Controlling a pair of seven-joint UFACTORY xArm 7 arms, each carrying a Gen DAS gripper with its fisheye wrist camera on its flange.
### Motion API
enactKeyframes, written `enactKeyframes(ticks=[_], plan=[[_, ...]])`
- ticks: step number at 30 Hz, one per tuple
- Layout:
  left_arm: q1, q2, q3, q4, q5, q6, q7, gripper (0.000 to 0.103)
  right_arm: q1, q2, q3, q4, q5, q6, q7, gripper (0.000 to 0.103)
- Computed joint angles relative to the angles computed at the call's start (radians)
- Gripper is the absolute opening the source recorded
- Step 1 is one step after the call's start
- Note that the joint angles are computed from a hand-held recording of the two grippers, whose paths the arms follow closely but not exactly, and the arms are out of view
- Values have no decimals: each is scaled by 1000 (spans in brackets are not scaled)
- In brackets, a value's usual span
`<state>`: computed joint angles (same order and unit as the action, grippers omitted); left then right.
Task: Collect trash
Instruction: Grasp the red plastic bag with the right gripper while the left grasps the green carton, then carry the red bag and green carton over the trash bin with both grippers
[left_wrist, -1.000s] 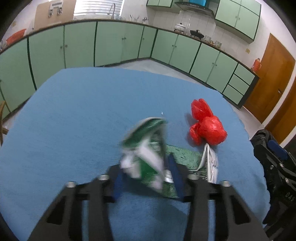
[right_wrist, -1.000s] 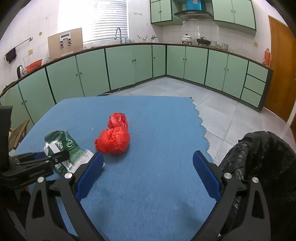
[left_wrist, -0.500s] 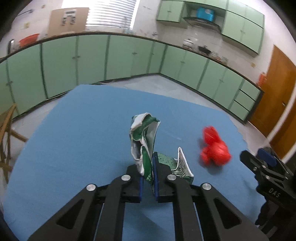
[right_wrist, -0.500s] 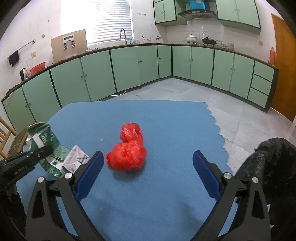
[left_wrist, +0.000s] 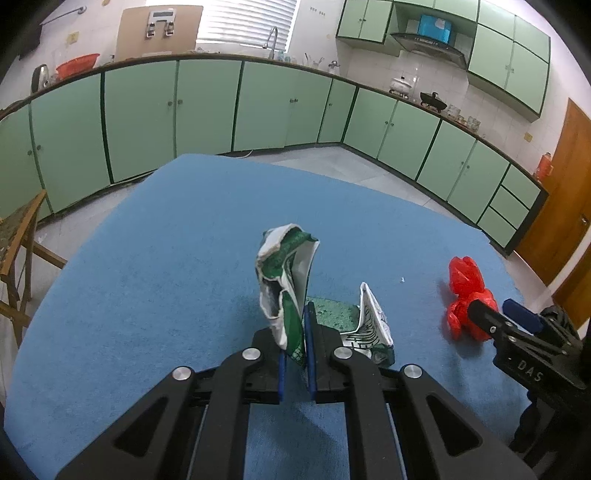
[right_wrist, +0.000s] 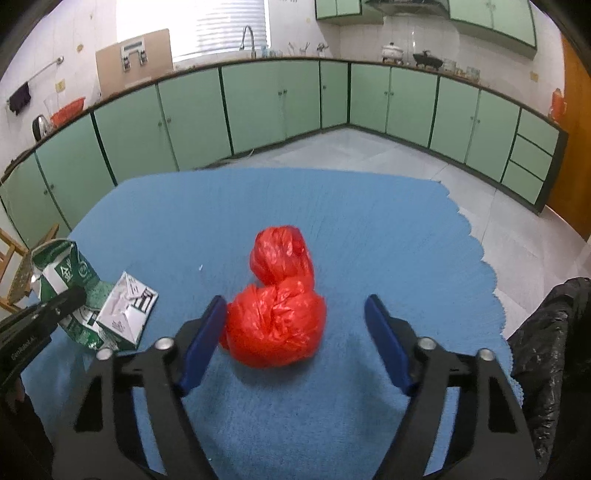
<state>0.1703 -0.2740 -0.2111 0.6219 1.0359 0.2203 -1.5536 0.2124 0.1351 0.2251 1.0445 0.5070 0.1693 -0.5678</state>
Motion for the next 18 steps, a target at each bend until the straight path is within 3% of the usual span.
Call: enactKeyframes(ticks=[2, 5, 10, 18], plan=[[-1, 5, 3, 1, -3, -2, 3, 9, 1, 6, -1, 9, -11, 29, 1, 48], [-1, 7, 6, 9, -4, 0, 13, 9, -7, 2, 11, 10, 18, 39, -31, 44], [-12, -19, -4, 10, -11, 23, 14, 9, -8, -53, 10, -26, 134, 49, -117, 42], [-33, -118, -47, -7, -84, 44, 58, 8, 49, -199, -79, -83, 269, 90, -235, 42]])
